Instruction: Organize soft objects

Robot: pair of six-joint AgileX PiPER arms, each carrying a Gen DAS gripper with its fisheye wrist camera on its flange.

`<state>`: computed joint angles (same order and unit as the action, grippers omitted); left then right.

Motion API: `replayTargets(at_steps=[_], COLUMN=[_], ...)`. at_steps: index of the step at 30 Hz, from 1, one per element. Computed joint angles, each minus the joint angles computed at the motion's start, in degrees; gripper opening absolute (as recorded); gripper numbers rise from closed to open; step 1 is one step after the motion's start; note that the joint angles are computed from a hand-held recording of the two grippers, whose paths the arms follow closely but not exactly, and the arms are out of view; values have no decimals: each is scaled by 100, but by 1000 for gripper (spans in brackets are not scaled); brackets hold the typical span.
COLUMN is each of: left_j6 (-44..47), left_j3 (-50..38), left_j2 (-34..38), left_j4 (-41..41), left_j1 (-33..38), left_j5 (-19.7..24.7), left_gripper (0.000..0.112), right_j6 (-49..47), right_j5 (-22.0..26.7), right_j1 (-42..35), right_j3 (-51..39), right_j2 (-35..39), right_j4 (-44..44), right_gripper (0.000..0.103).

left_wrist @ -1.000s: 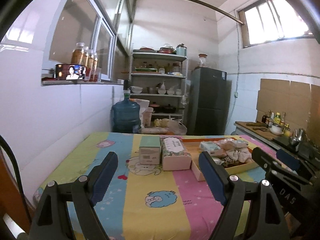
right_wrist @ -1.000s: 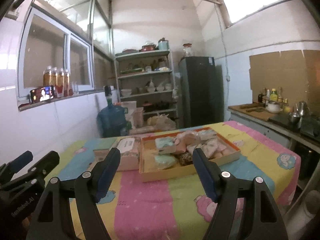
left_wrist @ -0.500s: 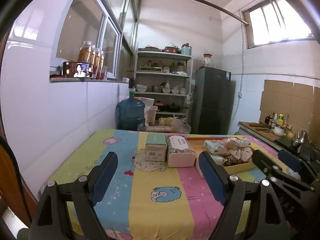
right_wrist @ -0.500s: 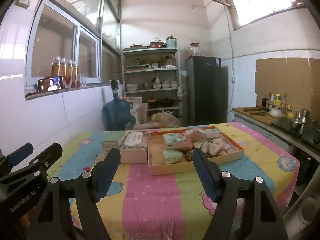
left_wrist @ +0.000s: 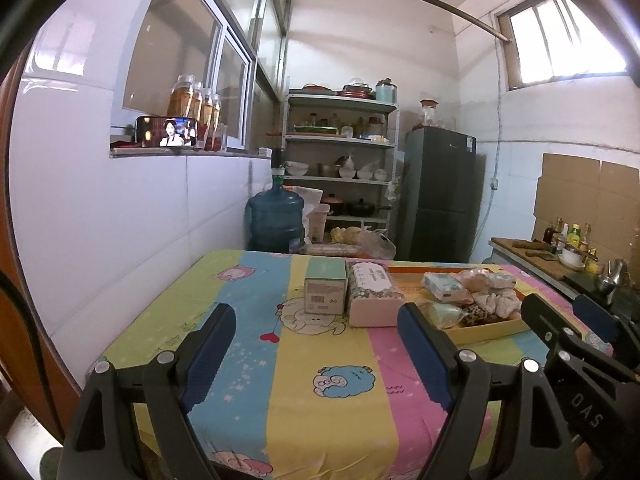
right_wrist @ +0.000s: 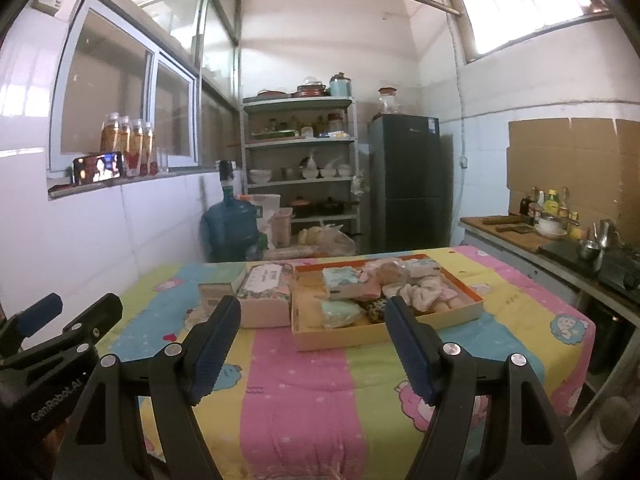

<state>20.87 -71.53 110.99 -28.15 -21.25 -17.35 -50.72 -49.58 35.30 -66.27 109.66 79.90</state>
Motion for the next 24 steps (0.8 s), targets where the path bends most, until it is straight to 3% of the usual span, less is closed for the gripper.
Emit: replayTargets(at_steps=[11, 24], left_j6=[345, 323], left_j3=[39, 92], left_j2=[-45, -78], left_j4=[-397, -379], left_j1=[-34, -43], left_j5=[-55, -86], left_gripper=[83, 83], right_j6=[-276, -259], right_j5=[-378, -408], right_j1=[149, 177], right_j3=[-164, -152], right_j2=[145, 149], right_j4=[109, 103], right_gripper=[76, 76])
